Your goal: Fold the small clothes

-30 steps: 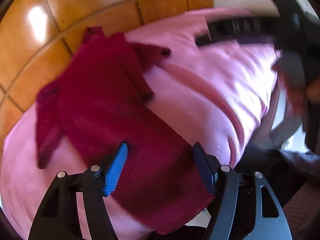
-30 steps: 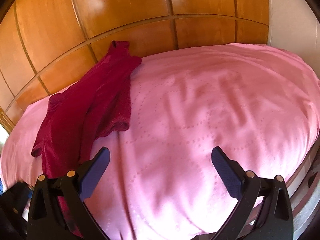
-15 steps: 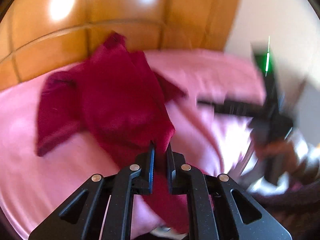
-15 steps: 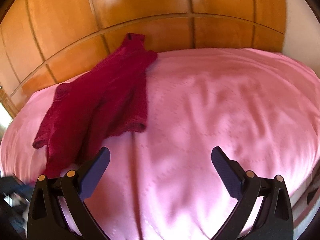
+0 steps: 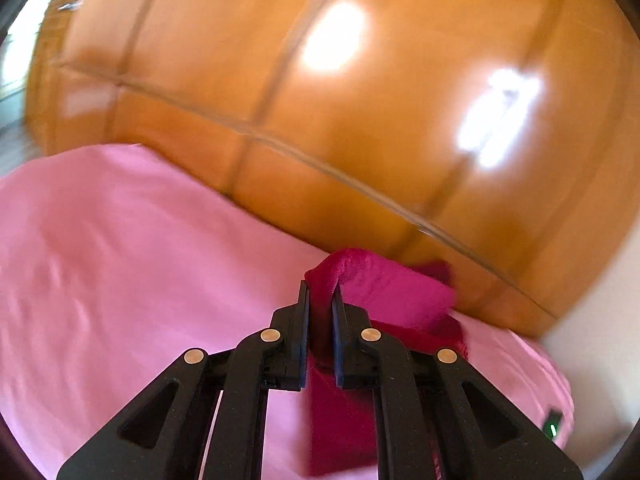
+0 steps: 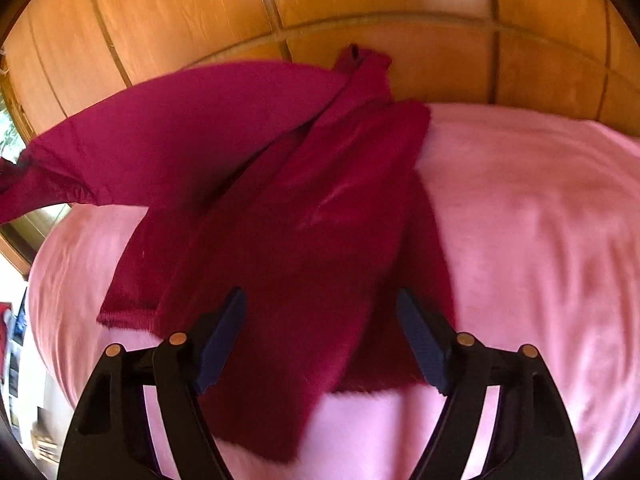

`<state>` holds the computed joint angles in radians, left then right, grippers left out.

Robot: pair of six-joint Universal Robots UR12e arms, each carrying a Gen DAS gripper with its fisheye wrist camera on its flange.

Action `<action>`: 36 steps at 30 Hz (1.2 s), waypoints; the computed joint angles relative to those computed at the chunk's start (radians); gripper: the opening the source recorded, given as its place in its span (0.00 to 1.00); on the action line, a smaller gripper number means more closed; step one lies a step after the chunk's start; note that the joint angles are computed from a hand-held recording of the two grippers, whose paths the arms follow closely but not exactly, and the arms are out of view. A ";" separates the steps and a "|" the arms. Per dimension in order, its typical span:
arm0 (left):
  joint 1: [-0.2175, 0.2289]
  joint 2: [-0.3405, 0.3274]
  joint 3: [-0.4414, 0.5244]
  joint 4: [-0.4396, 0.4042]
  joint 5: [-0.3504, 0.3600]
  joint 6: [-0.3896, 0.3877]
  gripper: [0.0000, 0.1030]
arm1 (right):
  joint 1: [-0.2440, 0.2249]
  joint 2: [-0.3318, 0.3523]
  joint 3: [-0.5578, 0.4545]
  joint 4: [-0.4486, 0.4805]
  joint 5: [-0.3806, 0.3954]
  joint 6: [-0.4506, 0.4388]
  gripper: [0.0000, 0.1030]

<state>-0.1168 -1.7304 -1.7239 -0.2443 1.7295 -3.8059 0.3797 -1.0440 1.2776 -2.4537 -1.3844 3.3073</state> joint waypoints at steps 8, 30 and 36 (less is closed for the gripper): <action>0.056 -0.088 0.153 -0.351 0.195 -0.132 0.11 | 0.051 0.051 -0.062 0.021 -0.156 -0.172 0.32; -0.020 -0.090 -0.008 -0.192 -0.206 -0.014 0.57 | -0.111 0.224 -0.418 0.131 -0.583 -0.001 0.59; -0.032 -0.115 -0.001 -0.166 -0.258 -0.034 0.57 | -0.129 0.103 -0.236 0.032 -0.326 -0.027 0.66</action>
